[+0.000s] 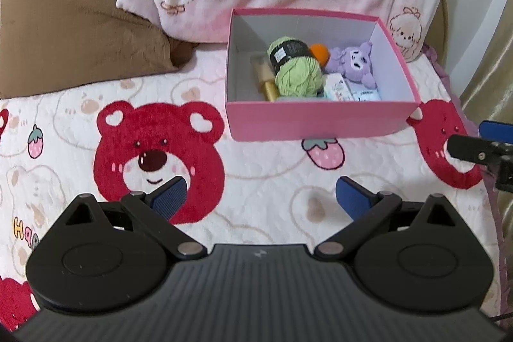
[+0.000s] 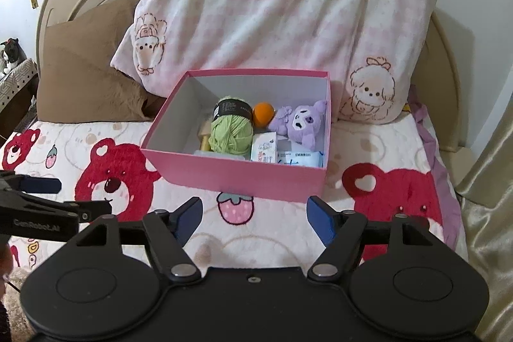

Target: Organize objects

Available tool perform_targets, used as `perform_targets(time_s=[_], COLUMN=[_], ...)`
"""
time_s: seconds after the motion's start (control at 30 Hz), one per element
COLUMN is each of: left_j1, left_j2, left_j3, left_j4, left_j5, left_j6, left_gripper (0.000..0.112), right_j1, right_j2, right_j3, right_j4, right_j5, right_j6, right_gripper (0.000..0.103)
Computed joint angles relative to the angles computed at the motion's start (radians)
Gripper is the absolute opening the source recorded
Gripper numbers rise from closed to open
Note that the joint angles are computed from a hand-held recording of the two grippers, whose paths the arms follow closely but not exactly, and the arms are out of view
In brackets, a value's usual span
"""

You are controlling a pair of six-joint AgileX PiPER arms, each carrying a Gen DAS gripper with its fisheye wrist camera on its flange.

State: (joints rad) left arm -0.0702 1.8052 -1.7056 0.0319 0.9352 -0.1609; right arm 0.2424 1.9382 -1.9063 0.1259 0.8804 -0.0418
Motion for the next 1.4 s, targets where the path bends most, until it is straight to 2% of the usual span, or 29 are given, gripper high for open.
perform_targets(time_s=[0.23,0.4,0.87,1.4], left_j1=[0.024,0.029,0.019,0.011], left_j2=[-0.004,0.004,0.052,0.049], left_j3=[0.030,0.015,-0.041,-0.038], left_j4=[-0.020,-0.024,-0.029,-0.002], left_j5=[-0.015,0.005,0.054,0.054], left_j6=[0.002,-0.005,-0.014,-0.033], left_gripper=[0.101,0.101,0.101,0.101], right_j1=[0.034,0.052,0.059,0.046], right_j2=[-0.006,0.018,0.053,0.073], right_j3=[0.031,0.004,-0.061,-0.076], right_j4=[-0.104,-0.169,-0.226,-0.258], right_j5=[-0.008,0.030,0.125,0.162], right_j6=[0.090,0.164,0.240,0.273], right_gripper=[0.086,0.092,0.092,0.092])
